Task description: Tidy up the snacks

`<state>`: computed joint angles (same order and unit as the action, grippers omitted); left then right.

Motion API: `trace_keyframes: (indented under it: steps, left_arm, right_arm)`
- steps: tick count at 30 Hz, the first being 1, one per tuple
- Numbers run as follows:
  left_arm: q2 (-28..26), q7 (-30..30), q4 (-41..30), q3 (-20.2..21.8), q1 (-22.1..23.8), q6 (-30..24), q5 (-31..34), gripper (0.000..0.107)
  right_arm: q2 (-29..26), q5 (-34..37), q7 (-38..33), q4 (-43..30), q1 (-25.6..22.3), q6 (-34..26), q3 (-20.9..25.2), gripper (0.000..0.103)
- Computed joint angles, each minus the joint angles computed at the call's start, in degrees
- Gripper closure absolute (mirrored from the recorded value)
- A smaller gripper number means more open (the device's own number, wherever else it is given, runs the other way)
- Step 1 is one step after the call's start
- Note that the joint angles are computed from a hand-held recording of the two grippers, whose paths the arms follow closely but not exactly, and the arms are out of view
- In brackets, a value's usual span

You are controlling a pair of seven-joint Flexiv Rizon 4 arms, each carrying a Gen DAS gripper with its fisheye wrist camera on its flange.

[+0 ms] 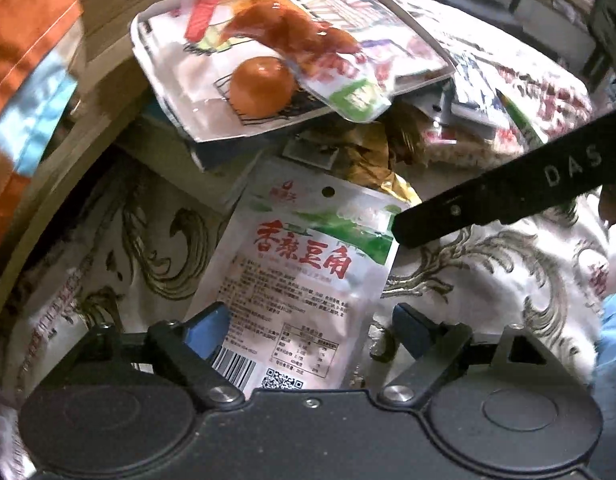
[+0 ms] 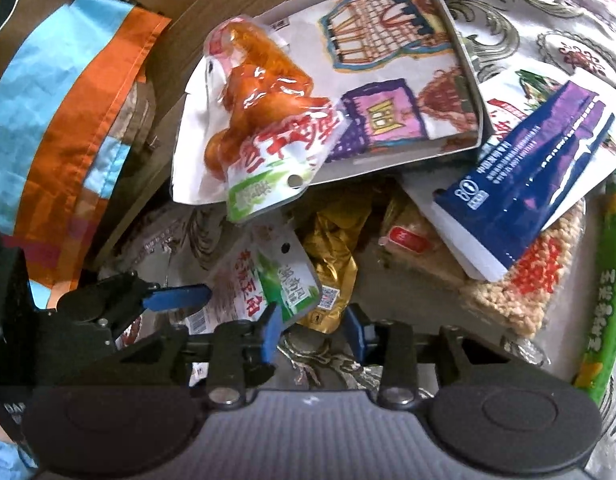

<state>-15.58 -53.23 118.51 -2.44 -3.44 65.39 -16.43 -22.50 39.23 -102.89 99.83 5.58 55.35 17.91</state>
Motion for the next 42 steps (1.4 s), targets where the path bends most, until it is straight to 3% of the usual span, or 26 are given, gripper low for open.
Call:
trace_keyframes:
  steps: [12, 15, 23, 29, 35, 39, 42]
  left_arm:
    - [-0.2, -2.3, -0.3, 0.4, -0.4, -0.1, 1.1, 0.017]
    - [-0.3, -2.2, -0.7, 0.4, -0.2, -0.5, 1.2, 0.020]
    - [0.5, 1.5, -0.1, -0.4, 0.1, 0.1, 0.5, 0.044]
    - [1.3, 2.6, 0.8, -0.1, -0.7, 1.4, 1.5, 0.058]
    - [1.6, -2.9, 0.4, 1.3, -2.8, 1.5, 6.0, 0.068]
    - [2.0, -10.1, -0.4, 3.1, -4.5, 0.8, 10.4, 0.073]
    - [2.6, -15.9, -0.4, 4.5, -5.3, 0.8, 14.7, 0.075]
  right_arm:
    - [-0.2, 1.4, 0.8, -0.5, -0.6, -0.8, -0.2, 0.060]
    - [-0.3, 1.4, 2.0, -0.6, -0.5, -1.0, -0.4, 0.068]
    - [-0.3, 1.9, 4.3, -0.6, -1.1, -1.4, -0.8, 0.088]
    - [-1.3, 3.3, 6.0, -1.7, -1.9, -3.1, -0.8, 0.086]
    - [-2.2, 5.6, 6.5, -2.7, -2.6, -2.5, -0.5, 0.075]
    - [-2.6, 6.3, 6.6, -3.2, -2.8, -2.1, -0.2, 0.075]
    - [-3.0, 7.6, 6.2, -3.7, -3.5, -2.2, 0.3, 0.083]
